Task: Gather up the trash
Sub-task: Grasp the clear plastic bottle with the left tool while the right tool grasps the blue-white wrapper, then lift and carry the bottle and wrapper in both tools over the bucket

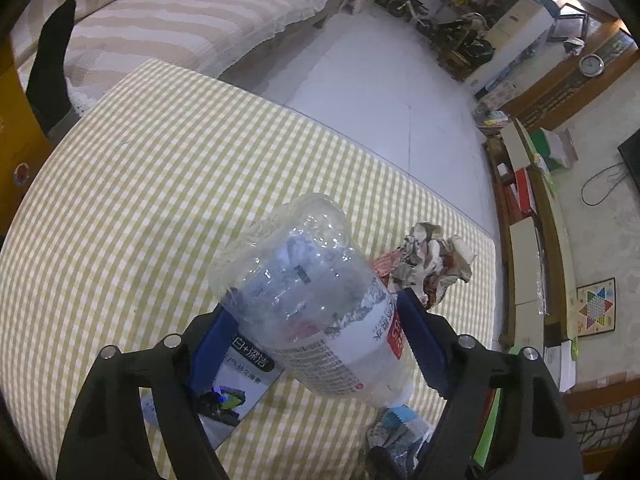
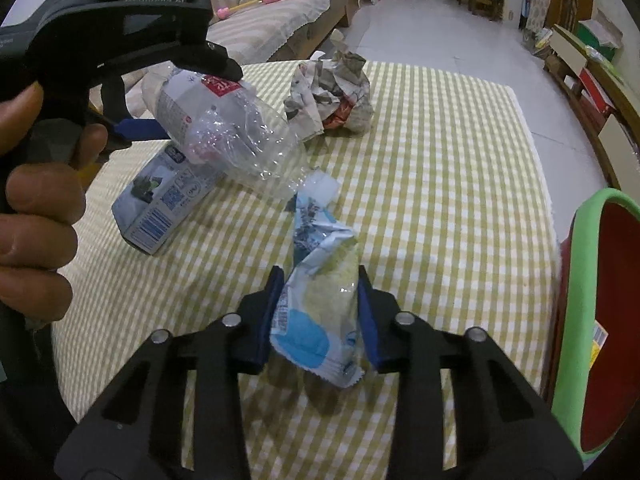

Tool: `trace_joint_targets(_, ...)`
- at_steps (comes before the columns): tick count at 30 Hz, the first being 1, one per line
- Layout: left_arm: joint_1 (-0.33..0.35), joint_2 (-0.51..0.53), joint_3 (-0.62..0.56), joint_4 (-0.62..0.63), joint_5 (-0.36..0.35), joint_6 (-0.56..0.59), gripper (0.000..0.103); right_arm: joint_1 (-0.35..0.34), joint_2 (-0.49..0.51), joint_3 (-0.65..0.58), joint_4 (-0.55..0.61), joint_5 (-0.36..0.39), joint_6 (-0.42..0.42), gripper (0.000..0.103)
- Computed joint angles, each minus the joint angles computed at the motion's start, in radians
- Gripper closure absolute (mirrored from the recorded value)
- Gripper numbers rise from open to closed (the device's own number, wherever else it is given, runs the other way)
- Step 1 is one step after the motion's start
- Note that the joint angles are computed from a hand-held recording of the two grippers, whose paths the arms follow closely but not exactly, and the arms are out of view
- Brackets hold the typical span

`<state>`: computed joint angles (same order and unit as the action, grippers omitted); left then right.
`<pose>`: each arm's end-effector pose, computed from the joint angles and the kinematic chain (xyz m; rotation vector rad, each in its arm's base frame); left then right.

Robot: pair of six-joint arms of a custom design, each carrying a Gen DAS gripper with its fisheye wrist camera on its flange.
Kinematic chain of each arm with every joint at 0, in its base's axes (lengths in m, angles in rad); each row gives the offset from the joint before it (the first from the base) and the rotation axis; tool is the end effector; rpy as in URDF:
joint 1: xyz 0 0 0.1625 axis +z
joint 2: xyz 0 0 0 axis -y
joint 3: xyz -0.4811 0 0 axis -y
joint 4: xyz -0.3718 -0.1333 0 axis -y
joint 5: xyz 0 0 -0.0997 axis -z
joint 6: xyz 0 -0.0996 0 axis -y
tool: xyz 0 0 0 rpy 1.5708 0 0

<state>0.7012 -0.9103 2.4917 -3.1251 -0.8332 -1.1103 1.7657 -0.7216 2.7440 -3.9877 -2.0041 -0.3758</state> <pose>-0.1679 -0.4039 0.0943 -0.2981 2.5784 -0.8193 0.1528 -0.3018 0.1006 0.6314 -2.5646 0.4727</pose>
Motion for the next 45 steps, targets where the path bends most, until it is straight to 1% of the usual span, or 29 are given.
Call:
trace_joint_targets(3, 0.002, 0.005, -0.001, -0.021, -0.004, 0.032, 0.029, -0.007, -0.024, -0.001, 0.018, 0.008, -0.001, 0.073)
trace_joint_targets(6, -0.008, 0.006, 0.002, -0.042, -0.003, 0.064, 0.032, -0.011, -0.028, 0.012, -0.006, 0.005, -0.001, 0.074)
trace_joint_targets(11, -0.026, -0.001, 0.001, -0.055, -0.006, 0.118, 0.034, -0.022, -0.048, 0.024, -0.02, 0.002, 0.0, 0.076)
trace_joint_targets(16, -0.024, -0.009, 0.0, -0.056, -0.017, 0.122, 0.034, -0.028, -0.064, 0.033, -0.031, -0.016, -0.004, 0.076)
trace_joint_targets(21, 0.001, 0.004, -0.021, -0.035, -0.045, 0.104, 0.031, -0.028, -0.07, 0.038, -0.035, -0.025, 0.003, 0.076)
trace_joint_targets(26, 0.014, 0.02, -0.033, 0.0, -0.042, 0.086, 0.025, -0.04, -0.075, 0.042, -0.046, -0.02, 0.006, 0.076)
trace_joint_targets(28, 0.014, 0.031, -0.034, -0.002, -0.035, 0.092, 0.023, -0.051, -0.094, 0.036, -0.029, -0.014, 0.003, 0.076)
trace_joint_targets(30, 0.013, 0.038, -0.033, -0.015, -0.033, 0.103, 0.025, -0.057, -0.099, 0.033, -0.027, -0.011, 0.002, 0.076)
trace_joint_targets(32, 0.012, 0.044, -0.024, -0.056, -0.041, 0.119, 0.028, -0.066, -0.106, 0.033, -0.025, -0.005, -0.002, 0.076)
trace_joint_targets(35, 0.004, 0.045, -0.024, -0.065, -0.039, 0.131, 0.029, -0.078, -0.115, 0.025, -0.009, 0.001, -0.01, 0.076)
trace_joint_targets(36, 0.001, 0.044, -0.022, -0.071, -0.038, 0.135, 0.032, -0.079, -0.119, 0.023, -0.006, 0.0, -0.013, 0.076)
trace_joint_targets(37, 0.0, 0.042, -0.02, -0.085, -0.04, 0.142, 0.032, -0.08, -0.125, 0.021, -0.002, 0.001, -0.015, 0.076)
trace_joint_targets(45, -0.041, -0.024, 0.007, -0.037, -0.02, 0.147, 0.034, -0.067, -0.159, 0.011, 0.02, -0.011, 0.005, 0.076)
